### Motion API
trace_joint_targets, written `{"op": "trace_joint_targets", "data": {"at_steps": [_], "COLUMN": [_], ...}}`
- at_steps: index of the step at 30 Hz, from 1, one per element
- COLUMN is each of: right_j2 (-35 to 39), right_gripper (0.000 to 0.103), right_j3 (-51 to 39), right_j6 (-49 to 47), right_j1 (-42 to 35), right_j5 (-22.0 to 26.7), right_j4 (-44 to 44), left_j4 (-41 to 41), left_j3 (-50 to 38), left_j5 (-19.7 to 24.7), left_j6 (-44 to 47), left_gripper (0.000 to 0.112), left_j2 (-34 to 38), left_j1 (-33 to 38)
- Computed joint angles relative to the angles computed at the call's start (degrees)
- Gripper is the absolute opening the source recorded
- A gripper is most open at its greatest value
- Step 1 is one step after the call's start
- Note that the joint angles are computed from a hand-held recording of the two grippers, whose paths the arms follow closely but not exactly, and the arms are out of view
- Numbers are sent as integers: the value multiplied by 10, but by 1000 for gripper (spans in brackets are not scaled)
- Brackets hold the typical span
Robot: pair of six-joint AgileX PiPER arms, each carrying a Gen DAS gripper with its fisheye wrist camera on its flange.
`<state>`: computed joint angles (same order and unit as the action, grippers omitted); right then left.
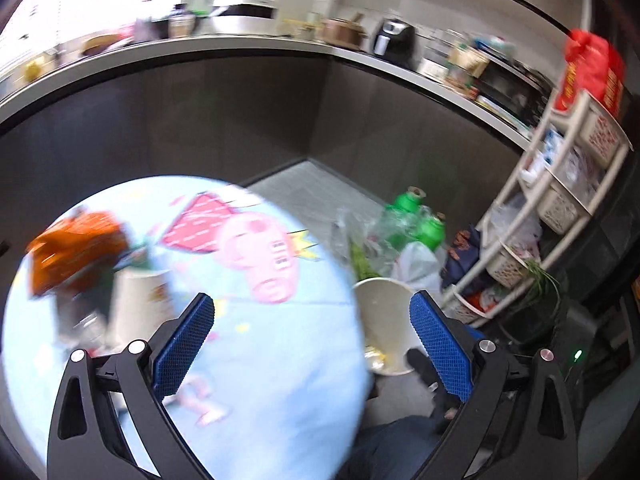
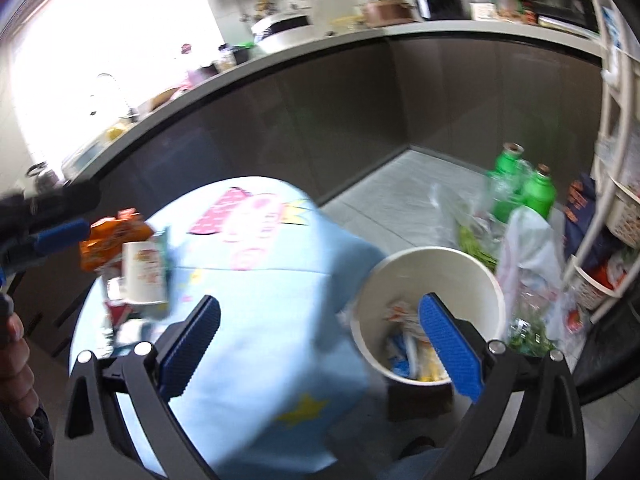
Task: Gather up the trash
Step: 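Return both tools over the table toward the orange bag and paper cup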
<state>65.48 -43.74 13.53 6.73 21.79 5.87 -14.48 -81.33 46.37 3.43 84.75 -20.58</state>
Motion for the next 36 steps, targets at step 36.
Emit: {"op": "trace_joint_targets", "data": {"at_steps": [36], "right_j2": [483], "right_gripper": [84], "right_j3": [-519], "right_j6": [54], "right_j1": [238], "right_j5": [142], "right_j4": [31], "left_j4": [-202], "left_j3": [106], "left_j5": [102], "left_j6": [312], "left_gripper": [94], "left_j2": [2], "left_j1": [484]}}
